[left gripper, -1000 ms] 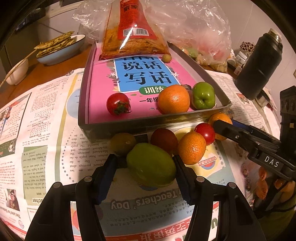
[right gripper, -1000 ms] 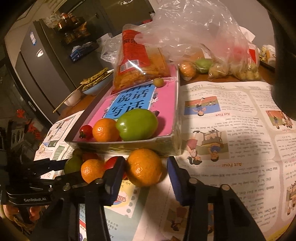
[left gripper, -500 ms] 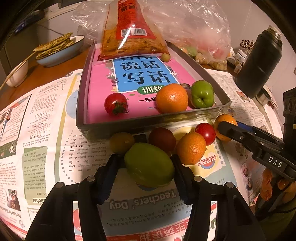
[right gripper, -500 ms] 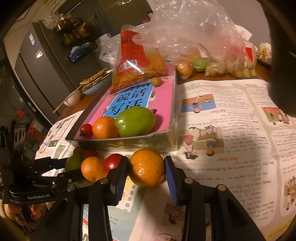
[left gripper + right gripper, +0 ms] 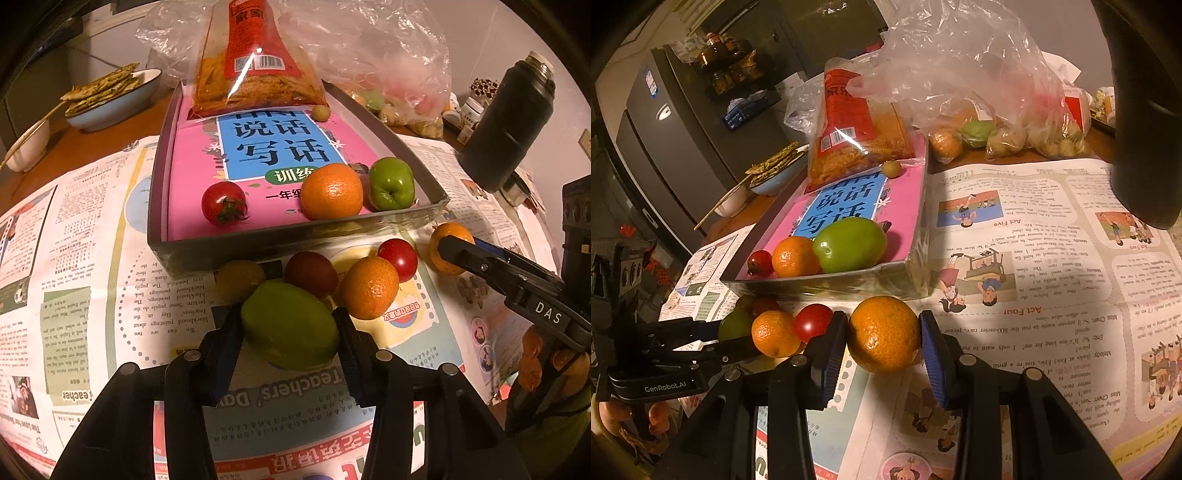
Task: Organize fruits
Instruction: 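Lift both held fruits and carry them over the pink book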
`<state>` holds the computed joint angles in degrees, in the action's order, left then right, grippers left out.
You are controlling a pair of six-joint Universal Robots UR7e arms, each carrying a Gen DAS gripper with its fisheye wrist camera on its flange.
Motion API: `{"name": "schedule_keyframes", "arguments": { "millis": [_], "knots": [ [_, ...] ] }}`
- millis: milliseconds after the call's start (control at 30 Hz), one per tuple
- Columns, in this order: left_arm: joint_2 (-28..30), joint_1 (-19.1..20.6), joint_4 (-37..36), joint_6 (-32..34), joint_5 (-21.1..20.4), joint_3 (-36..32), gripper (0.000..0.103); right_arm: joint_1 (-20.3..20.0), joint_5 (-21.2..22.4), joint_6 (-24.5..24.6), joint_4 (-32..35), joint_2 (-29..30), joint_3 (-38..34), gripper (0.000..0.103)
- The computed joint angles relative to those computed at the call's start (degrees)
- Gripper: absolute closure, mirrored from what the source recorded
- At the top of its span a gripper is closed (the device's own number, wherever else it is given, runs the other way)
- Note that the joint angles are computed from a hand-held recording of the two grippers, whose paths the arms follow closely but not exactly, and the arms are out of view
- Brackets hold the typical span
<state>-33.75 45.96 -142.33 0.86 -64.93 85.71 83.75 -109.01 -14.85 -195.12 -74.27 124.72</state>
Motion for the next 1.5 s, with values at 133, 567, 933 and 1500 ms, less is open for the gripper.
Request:
{"name": "schedule_keyframes", "arguments": {
  "millis": [133, 567, 933, 1500],
  "knots": [
    [-0.66, -0.33, -0.35, 0.24, -0.14, 0.64, 0.053, 0.37, -0.39, -0.10, -0.23, -0.02, 0.07, 0.063],
    [-2.61, -1.17, -2.39, 0.43, -0.05, 2.25, 0.053, 1.79, -1.61, -1.43, -1.84, 0.01, 0.54, 0.063],
    [-4.26, -1.48, -4.85, 1.20, 0.11, 3.09, 0.053, 3.23, -1.37, -3.80, -5.62, 0.02, 1.26, 0.063],
    [-2.86, -1.45, -6.54, 2.12, 0.34, -0.42, 0.053, 4.31, -1.98, -5.28, -8.33, 0.47, 0.77, 0.063]
  ]
}}
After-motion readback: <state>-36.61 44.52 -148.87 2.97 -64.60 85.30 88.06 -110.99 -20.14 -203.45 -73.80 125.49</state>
